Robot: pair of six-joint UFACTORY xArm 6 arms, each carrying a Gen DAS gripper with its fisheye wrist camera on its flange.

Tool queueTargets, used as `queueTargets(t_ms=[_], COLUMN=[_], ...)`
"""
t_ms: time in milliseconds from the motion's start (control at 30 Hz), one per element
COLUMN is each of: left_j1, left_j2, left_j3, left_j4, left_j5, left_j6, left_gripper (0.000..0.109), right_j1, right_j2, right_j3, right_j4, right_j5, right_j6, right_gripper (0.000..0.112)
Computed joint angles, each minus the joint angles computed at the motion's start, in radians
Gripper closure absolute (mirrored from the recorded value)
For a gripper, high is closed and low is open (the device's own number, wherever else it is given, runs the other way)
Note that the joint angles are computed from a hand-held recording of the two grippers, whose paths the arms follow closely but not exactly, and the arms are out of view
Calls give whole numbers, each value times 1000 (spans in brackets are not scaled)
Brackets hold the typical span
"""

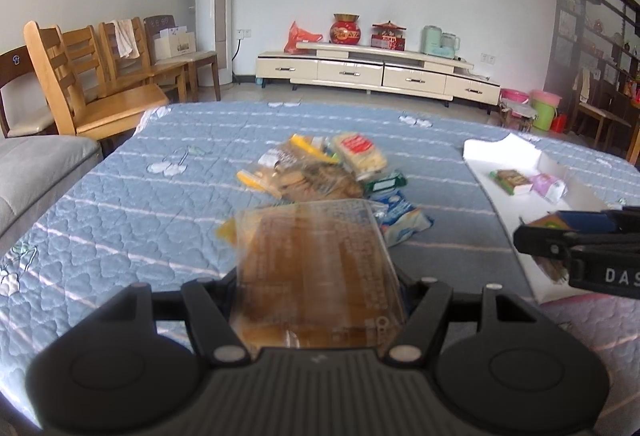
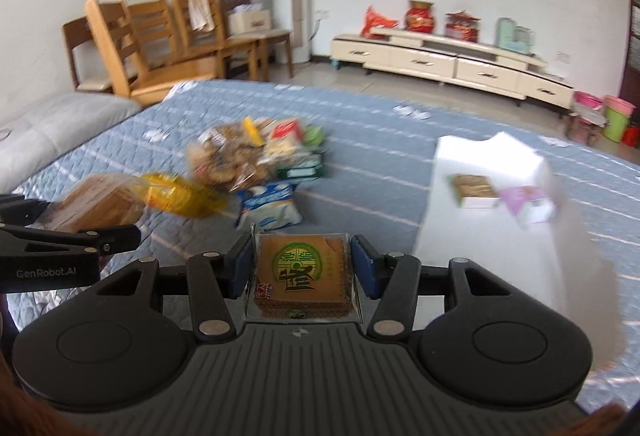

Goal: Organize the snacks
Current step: 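Lower the cake into the tray with the right tool while the left tool carries the bread bag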

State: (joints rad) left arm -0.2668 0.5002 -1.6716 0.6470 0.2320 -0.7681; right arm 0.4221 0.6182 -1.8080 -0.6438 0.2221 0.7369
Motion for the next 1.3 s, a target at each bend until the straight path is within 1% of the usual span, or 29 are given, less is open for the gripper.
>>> queueTargets(t_ms=[267,400,600,767,933,1300], left_j1=[-27,-37,-54,-68,-84,-134], left_j2=[9,19,44,58,89,159], left_j3=[-47,-68,-110,-135,-180,-291], left_j4=[-9,-9,-41,-70,-130,-259], left_j5=[25,30,36,34,40,62], left_j6=[9,17,58,91,156,305], left_gripper=[41,41,41,41,41,41], right_j1=[-26,-37,-49,-59,-63,-75], right_j2=[-135,-179,-226,-259,-281,-326], right_j3=[144,186,226,257,275,317], right_j4=[-263,-336,-440,-484,-526,-555], right_j5=[25,54,102,133,159,189], right_j6=[304,398,527,586,635,695], right_gripper=[48,48,48,48,48,48])
